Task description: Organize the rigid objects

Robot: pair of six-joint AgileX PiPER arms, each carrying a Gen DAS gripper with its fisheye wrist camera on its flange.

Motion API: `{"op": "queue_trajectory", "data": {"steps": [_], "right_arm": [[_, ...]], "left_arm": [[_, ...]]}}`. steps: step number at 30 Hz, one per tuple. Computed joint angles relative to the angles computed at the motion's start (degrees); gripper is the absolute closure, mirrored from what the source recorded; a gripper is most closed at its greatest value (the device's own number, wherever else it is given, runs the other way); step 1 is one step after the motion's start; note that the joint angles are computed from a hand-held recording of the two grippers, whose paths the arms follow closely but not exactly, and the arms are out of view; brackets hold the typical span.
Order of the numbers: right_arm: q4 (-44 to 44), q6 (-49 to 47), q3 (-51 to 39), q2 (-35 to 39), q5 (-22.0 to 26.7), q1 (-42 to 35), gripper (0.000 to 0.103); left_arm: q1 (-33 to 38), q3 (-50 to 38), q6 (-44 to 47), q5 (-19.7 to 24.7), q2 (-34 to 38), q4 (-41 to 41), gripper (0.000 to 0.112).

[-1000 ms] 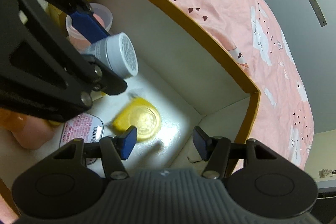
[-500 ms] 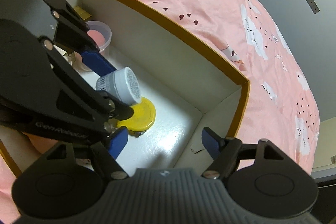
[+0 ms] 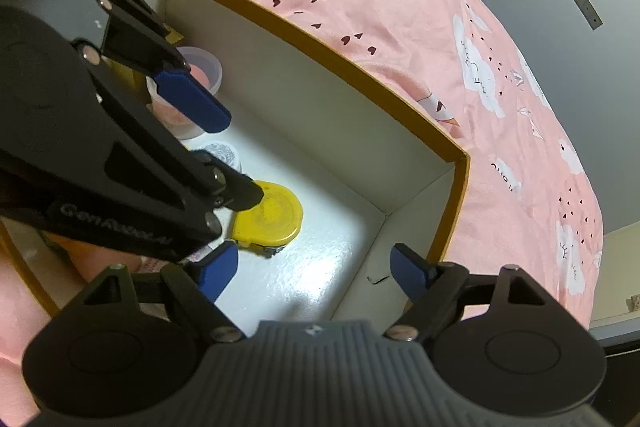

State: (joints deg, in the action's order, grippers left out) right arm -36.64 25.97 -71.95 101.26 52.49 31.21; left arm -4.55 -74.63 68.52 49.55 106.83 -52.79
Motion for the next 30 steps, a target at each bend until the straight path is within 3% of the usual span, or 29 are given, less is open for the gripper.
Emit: {"op": "queue_trajectory", "data": {"steps": [9,14,18,22,26,30], "right_arm": [[3.73,2.83,-0.85,-3.25,-0.28,-0.22,0.018],[4.4,10.08,0.46,-7.0,-0.72,2.08,0.017],[0.77,20.69,2.83,-10.47,-1.74,5.86,0.017],[-7.81,35.22,6.27,-13.65,-2.38,11.38,0.015],[-19.23,54.27,10.16,-14.35,1.08,17.44,0.014],[-27.3,70.74,13.83,-14.2,4.97,23.24,0.006]], "left_arm": [[3.34,7.36,7.28,-3.59,-9.13,-4.29,0.056],[7.17,11.36,12.1,-3.48,-14.53,-7.83,0.056],[10.84,13.96,16.65,-2.26,-17.87,-11.72,0.056],[16.22,16.07,23.92,3.16,-20.09,-15.6,0.057],[22.05,19.39,30.7,6.98,-22.24,-20.61,0.057],[26.97,22.47,39.15,9.47,-23.27,-24.39,0.057]]}}
